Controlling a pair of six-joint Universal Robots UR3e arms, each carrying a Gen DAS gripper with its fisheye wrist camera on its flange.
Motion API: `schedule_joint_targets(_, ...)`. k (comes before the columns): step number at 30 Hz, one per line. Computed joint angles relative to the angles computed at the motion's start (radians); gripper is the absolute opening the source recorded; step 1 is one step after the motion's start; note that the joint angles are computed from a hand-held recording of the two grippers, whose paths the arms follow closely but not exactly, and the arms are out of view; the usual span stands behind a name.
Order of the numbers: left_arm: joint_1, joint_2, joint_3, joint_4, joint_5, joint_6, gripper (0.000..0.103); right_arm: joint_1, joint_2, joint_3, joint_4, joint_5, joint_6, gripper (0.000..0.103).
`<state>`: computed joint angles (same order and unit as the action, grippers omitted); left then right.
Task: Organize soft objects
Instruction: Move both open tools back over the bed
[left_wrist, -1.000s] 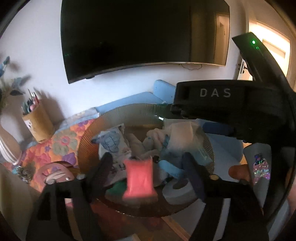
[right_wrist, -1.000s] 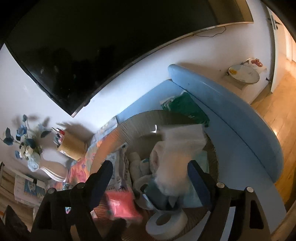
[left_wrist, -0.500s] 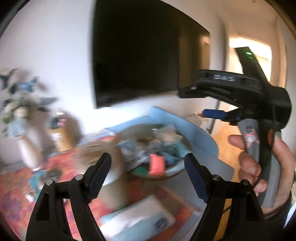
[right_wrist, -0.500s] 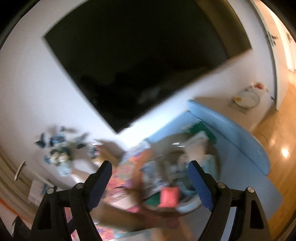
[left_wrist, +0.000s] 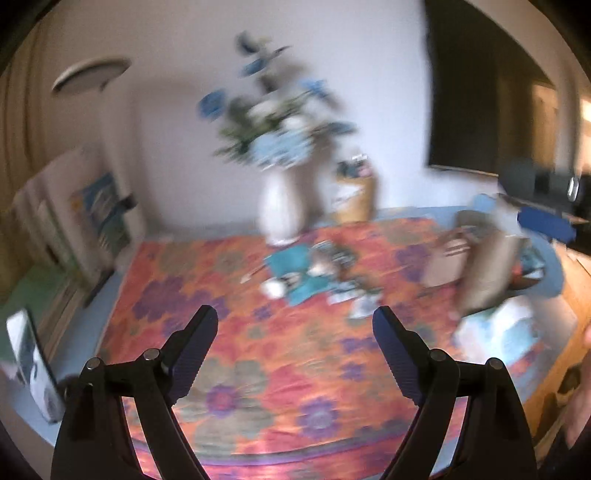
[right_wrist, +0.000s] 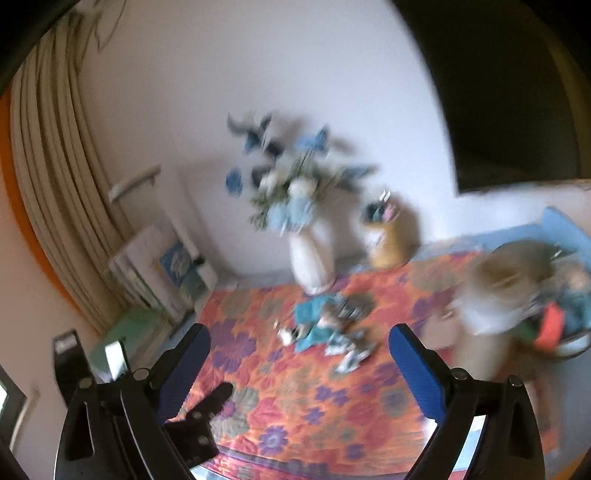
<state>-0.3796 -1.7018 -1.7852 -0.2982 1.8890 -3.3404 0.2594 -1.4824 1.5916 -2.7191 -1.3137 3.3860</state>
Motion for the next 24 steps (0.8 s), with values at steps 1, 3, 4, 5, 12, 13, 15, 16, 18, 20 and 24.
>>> schedule_joint_targets(1, 0.038, 0.016, -0.038, 0.016, -0.025, 0.006, 0.085, 0.046, 0.071, -0.045, 0.005, -0.047, 0.016, 0.097)
schedule_joint_targets(3, 0.106, 0.027, -0.103, 0.061, -0.075, 0.009, 0.085, 0.111, 0.203, -0.135, 0.012, -0.132, 0.061, 0.097)
schedule_joint_targets(4, 0.145, 0.020, -0.138, 0.098, -0.113, 0.016, 0.085, 0.129, 0.262, -0.179, 0.024, -0.158, 0.081, 0.097)
schedule_joint_targets(5, 0.165, 0.010, -0.155, 0.121, -0.135, 0.024, 0.085, 0.139, 0.326, -0.224, 0.046, -0.173, 0.102, 0.097)
schedule_joint_targets(12, 0.256, -0.092, -0.238, 0.298, -0.243, 0.104, 0.085, 0.113, 0.546, -0.314, 0.043, -0.198, 0.197, 0.097)
schedule_joint_targets(13, 0.270, -0.121, -0.228, 0.311, -0.258, 0.110, 0.085, 0.112, 0.571, -0.327, 0.042, -0.217, 0.195, 0.097)
schedule_joint_targets(15, 0.293, -0.157, -0.218, 0.327, -0.293, 0.109, 0.085, 0.119, 0.599, -0.353, 0.072, -0.262, 0.187, 0.097)
schedule_joint_targets(16, 0.310, -0.177, -0.211, 0.334, -0.323, 0.095, 0.085, 0.119, 0.606, -0.349, 0.071, -0.277, 0.184, 0.097)
schedule_joint_targets(18, 0.329, -0.204, -0.199, 0.341, -0.358, 0.076, 0.085, 0.115, 0.605, -0.312, 0.040, -0.296, 0.175, 0.097)
schedule_joint_targets(20, 0.335, -0.234, -0.176, 0.339, -0.371, 0.062, 0.085, 0.091, 0.591, -0.270, 0.014, -0.272, 0.190, 0.097)
schedule_joint_targets(24, 0.346, -0.246, -0.156, 0.283, -0.395, 0.067, 0.085, 0.056, 0.572, -0.226, -0.018, -0.226, 0.220, 0.097)
